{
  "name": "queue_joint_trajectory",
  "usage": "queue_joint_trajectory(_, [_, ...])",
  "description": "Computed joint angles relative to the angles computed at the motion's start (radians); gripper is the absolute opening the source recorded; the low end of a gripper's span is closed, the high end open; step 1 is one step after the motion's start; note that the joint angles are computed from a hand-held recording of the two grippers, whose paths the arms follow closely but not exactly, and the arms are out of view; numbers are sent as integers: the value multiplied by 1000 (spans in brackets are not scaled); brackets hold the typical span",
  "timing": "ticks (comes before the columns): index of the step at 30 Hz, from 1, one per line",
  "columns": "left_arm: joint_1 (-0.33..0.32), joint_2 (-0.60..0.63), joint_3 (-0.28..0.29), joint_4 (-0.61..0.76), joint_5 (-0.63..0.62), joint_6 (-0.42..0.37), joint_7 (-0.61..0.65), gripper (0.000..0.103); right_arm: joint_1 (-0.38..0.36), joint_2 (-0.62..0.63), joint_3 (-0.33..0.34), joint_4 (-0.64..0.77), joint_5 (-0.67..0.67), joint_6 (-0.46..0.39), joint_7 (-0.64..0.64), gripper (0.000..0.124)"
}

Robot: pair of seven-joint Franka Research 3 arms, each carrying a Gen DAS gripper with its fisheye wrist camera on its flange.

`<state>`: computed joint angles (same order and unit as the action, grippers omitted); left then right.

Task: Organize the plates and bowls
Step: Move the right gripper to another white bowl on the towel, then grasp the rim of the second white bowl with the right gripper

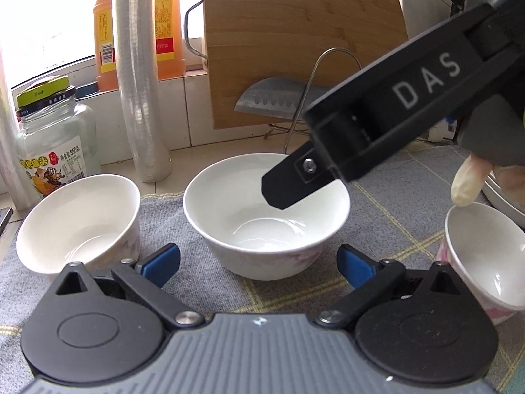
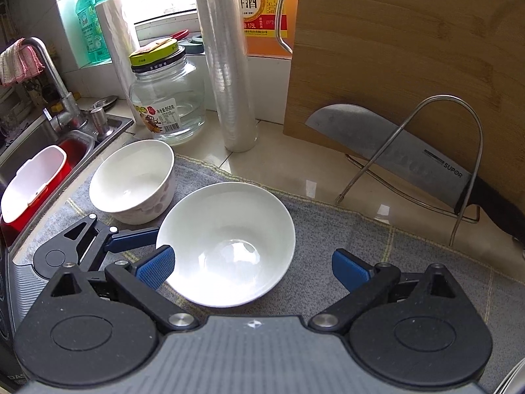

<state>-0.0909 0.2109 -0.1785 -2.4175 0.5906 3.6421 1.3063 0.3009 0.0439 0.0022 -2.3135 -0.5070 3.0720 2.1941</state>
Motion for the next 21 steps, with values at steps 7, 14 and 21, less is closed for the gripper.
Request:
queue_joint_trajectory(7, [7, 14, -4, 17, 16, 6, -9, 92, -7, 49, 26, 35, 228, 12, -213, 96])
queue_joint_trajectory(14, [22, 19, -6, 24, 62, 18, -30, 88, -6, 81, 48, 65, 472, 0, -429, 87])
queue_joint_trajectory(21, [25, 23, -5, 28, 83, 28, -33, 86, -4, 109, 56, 106, 614, -28, -570, 79])
